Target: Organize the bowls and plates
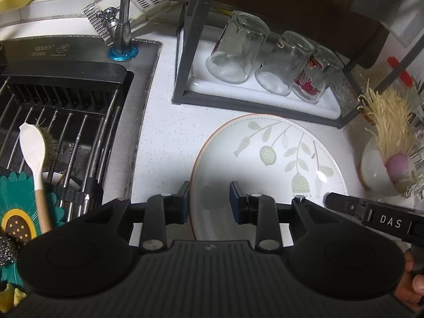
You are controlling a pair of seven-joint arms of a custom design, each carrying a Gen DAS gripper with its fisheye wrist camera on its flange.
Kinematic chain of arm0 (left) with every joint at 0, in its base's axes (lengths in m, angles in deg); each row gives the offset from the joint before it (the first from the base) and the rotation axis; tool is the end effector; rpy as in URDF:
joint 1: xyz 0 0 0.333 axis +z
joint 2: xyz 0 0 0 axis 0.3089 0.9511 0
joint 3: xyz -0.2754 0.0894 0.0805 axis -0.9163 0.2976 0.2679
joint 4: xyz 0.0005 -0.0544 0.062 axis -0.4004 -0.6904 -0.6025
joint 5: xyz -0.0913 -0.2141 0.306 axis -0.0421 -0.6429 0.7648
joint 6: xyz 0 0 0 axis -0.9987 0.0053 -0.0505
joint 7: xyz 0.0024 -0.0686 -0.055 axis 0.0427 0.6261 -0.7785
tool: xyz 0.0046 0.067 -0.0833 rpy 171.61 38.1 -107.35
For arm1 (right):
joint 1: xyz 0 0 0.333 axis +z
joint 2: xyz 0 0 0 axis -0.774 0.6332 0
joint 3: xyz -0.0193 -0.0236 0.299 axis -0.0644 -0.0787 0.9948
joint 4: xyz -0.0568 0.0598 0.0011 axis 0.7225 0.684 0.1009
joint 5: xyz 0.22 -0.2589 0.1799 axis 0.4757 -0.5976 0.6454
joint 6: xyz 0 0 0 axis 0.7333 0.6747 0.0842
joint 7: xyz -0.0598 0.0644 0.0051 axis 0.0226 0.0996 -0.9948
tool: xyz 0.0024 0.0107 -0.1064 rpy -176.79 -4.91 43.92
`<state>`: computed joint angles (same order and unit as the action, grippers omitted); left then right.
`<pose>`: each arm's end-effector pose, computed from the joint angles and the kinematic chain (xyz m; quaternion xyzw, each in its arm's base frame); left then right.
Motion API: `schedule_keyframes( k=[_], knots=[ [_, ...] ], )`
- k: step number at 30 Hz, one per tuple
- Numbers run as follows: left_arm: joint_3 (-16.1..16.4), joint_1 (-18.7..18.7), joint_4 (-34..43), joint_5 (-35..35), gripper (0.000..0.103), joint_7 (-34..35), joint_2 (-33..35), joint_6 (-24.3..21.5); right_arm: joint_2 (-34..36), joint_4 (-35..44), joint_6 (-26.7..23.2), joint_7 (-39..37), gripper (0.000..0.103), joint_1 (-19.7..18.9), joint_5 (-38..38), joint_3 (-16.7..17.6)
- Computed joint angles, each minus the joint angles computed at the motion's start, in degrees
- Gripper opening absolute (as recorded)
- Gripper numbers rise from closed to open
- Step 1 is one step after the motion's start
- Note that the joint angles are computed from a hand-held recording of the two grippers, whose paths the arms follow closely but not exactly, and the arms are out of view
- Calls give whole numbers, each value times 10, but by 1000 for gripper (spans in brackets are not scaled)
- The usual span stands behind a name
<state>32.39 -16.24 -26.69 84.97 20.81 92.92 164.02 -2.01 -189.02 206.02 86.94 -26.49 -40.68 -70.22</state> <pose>0.4738 -0.4259 0.3586 -0.6541 0.6971 -0.2865 0.0643 0.3769 0.3201 0.3844 -0.5981 0.7421 -0.1448 0.2656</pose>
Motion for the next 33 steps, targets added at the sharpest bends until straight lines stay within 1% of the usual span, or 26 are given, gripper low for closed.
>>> schedule_keyframes(
  k=[4, 7, 9, 11, 17, 19, 23, 26, 29, 31, 33],
  knots=[
    [-28, 24, -21, -51, 35, 32, -13, 9, -12, -11, -2, -26, 17, 7, 27, -3],
    [-36, 27, -26, -66, 35, 57, -23, -7, -24, -15, -7, -34, 17, 7, 24, 4],
    [-36, 26, -37, -70, 35, 53, -39, -7, -35, -18, -9, -36, 17, 8, 32, 7],
    [-44, 32, -49, -82, 35, 54, -54, -6, -49, -22, -10, -26, 17, 6, 27, 14],
    [-63, 43, -63, -81, 35, 56, -98, -17, -107, -44, -21, -28, 17, 9, 44, 28],
    [-70, 46, -66, -76, 35, 56, -110, -17, -126, -49, -39, -38, 17, 14, 58, 32],
    [-83, 52, -71, -62, 35, 48, -132, -17, -172, -69, -48, -19, 17, 9, 61, 49],
    [-98, 60, -77, -85, 35, 71, -145, -15, -210, -85, -63, -11, 17, 12, 72, 58],
    [-114, 65, -76, -131, 35, 118, -150, -14, -241, -96, -87, 0, 17, 14, 78, 73],
    [-122, 64, -71, -157, 35, 145, -152, -18, -264, -106, -103, 10, 17, 17, 83, 80],
    [-127, 59, -67, -162, 35, 158, -152, -18, -293, -122, -118, 26, 17, 21, 88, 88]
  ],
)
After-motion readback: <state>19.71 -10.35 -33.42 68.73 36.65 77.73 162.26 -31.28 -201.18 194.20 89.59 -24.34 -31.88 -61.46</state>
